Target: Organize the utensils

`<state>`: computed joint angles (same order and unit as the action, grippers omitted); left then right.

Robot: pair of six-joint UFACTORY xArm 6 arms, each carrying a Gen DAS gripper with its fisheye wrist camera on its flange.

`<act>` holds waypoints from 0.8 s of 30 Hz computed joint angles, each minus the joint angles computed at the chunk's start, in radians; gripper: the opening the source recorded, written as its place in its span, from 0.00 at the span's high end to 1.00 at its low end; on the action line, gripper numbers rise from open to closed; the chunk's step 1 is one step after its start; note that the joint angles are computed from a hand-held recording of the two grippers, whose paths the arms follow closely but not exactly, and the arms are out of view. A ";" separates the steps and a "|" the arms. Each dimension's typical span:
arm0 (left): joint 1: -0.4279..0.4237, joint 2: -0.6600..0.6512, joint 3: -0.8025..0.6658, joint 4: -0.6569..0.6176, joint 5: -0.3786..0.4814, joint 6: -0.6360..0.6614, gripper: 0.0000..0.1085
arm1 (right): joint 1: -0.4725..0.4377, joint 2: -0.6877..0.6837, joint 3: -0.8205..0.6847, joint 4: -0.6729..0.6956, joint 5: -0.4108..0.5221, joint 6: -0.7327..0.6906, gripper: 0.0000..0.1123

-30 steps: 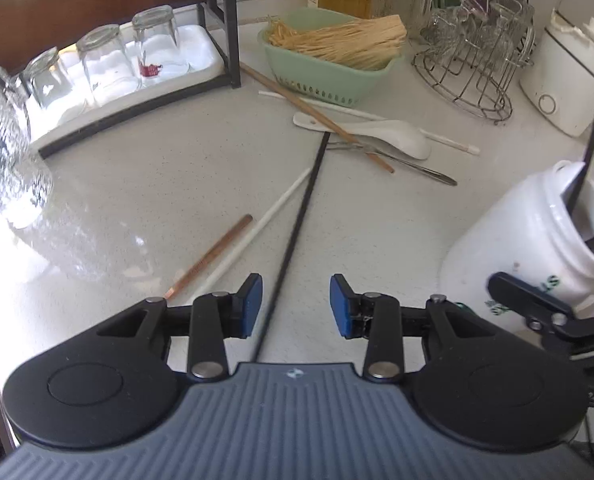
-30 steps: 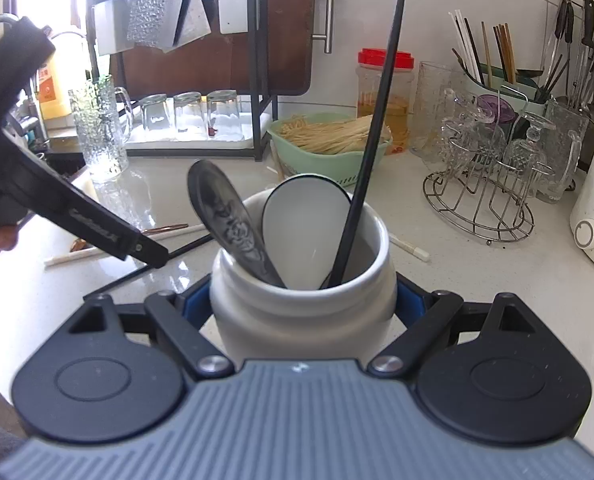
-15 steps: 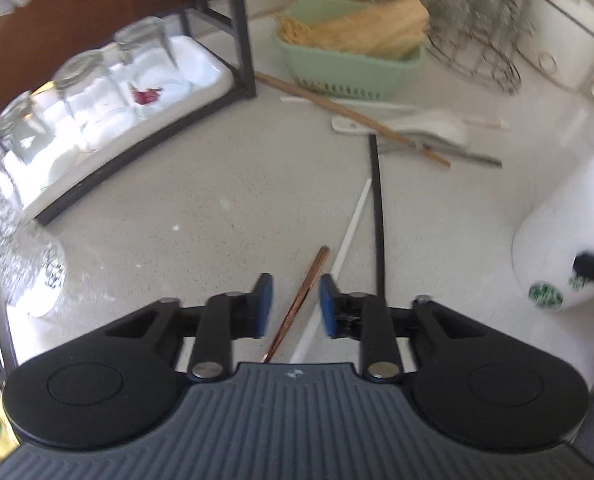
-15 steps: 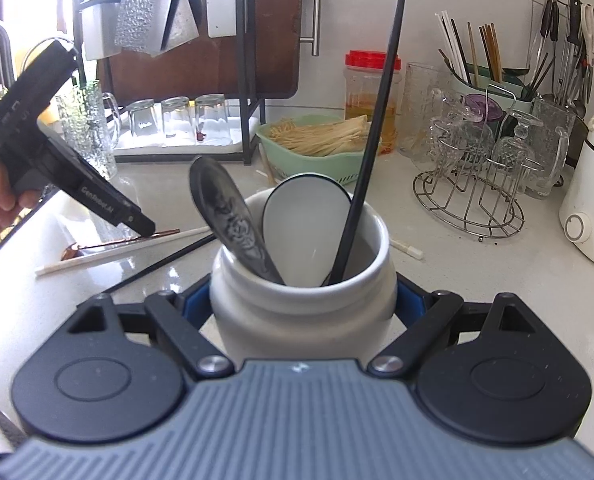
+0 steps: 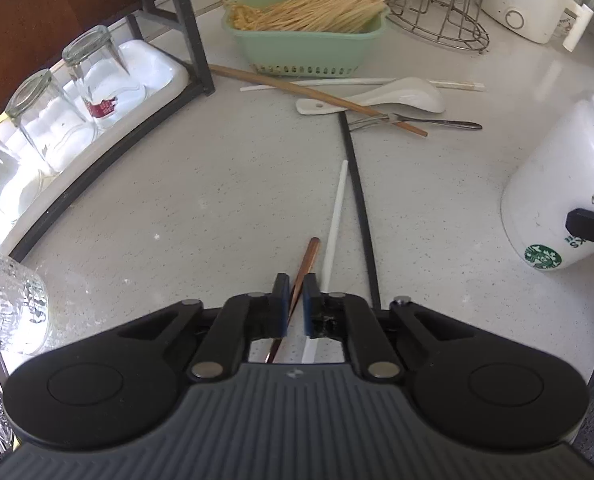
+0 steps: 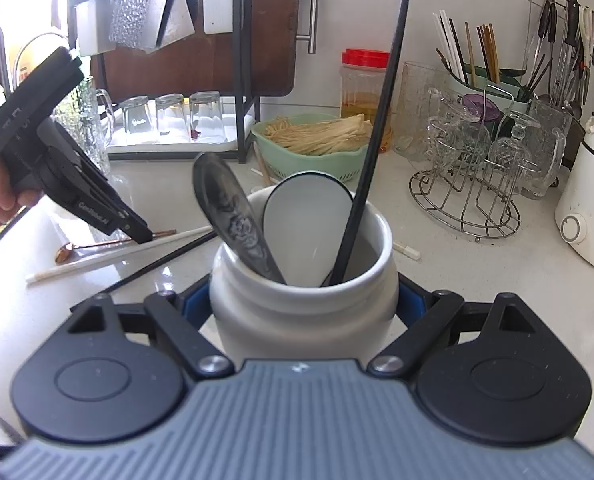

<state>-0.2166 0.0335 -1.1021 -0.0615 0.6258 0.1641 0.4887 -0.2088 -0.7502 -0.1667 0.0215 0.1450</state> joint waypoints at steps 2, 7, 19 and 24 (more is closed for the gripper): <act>-0.008 -0.004 0.009 0.036 -0.013 -0.026 0.95 | 0.005 0.000 0.000 0.039 0.001 -0.034 0.19; -0.016 -0.016 0.016 0.062 -0.016 -0.097 0.96 | 0.015 0.004 -0.007 0.137 0.010 -0.124 0.19; -0.049 -0.113 0.050 0.213 -0.080 -0.392 0.96 | 0.027 0.027 -0.047 0.244 0.051 -0.235 0.19; -0.075 -0.164 0.070 0.281 -0.093 -0.525 1.00 | 0.031 0.033 -0.065 0.329 0.078 -0.327 0.19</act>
<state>-0.2912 -0.1300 -1.0321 0.2199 0.5332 -0.3610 0.5201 -0.1753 -0.8155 0.1623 0.0993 -0.1815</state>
